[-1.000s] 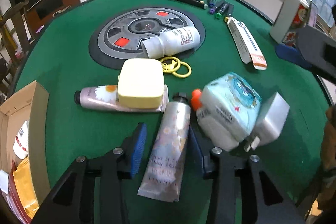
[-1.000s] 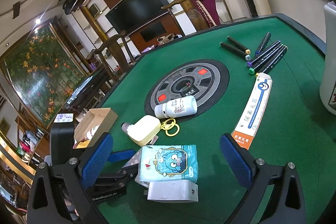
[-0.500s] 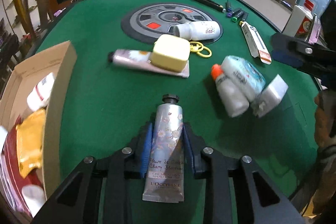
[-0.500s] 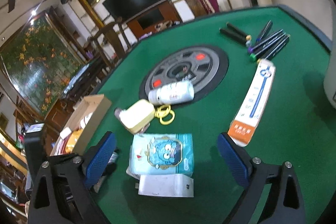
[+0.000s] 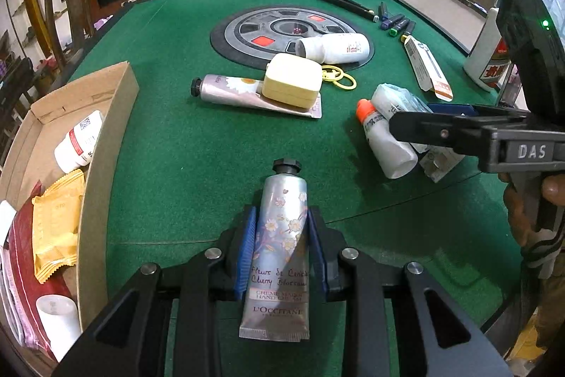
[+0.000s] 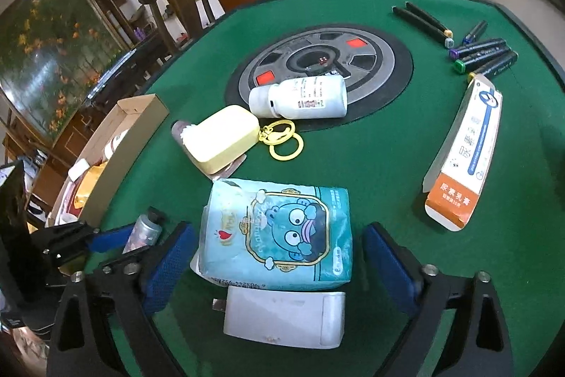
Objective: Organize objects
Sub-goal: 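Grasp the silver L'Occitane hand cream tube with the left gripper while the right gripper grasps the blue cartoon pack, then lift the hand cream tube with the left gripper while the right gripper lifts the blue pack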
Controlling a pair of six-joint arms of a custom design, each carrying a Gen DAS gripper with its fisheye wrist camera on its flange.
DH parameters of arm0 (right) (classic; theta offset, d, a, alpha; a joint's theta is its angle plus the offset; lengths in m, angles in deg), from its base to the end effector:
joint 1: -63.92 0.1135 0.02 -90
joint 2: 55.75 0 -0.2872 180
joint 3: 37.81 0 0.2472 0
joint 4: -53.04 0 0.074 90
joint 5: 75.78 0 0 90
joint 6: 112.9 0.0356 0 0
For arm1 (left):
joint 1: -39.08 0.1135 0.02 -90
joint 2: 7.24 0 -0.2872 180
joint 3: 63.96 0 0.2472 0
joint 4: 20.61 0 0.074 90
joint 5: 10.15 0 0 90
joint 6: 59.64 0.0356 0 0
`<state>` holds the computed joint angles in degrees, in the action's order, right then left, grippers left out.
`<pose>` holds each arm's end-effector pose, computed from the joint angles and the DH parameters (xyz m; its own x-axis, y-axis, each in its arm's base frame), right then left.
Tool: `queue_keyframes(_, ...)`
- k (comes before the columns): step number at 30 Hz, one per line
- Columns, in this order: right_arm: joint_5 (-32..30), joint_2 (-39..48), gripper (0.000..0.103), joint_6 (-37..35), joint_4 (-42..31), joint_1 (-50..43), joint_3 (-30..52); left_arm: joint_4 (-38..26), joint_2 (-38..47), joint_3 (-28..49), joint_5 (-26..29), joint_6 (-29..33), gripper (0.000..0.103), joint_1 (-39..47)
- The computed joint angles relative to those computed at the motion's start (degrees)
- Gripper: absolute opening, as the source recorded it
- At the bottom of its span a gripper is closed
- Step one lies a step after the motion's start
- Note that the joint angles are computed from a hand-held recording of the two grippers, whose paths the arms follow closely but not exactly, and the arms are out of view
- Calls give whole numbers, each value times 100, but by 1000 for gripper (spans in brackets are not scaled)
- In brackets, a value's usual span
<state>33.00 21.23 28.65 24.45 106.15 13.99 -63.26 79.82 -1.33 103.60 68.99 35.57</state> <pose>0.1874 0.1546 0.2013 -0.7594 0.3120 -0.5709 0.1597 0.9400 0.3014 0.2705 -0.0310 0.1999 -0.5854 0.6084 -0.5358 0.7400 0.6710 -0.0467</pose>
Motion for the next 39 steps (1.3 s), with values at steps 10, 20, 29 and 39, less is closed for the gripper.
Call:
queue_keyframes(10,892,-374,76,-112,311,437,-156,47,-33,-36,47,-247,28,7)
queue_keyframes(20,1136,-683,76,16,361,510,-298,116,-108,-43,52,-509,28,-92)
queue_keyframes(29,1241,-690,76,-44,354,638,-263,65,-223,-29,57,-607,28,-168)
queue_keyframes(39,1406,-801,76,-46,331,775,-254,60,-347,18,63,-834,28,-254)
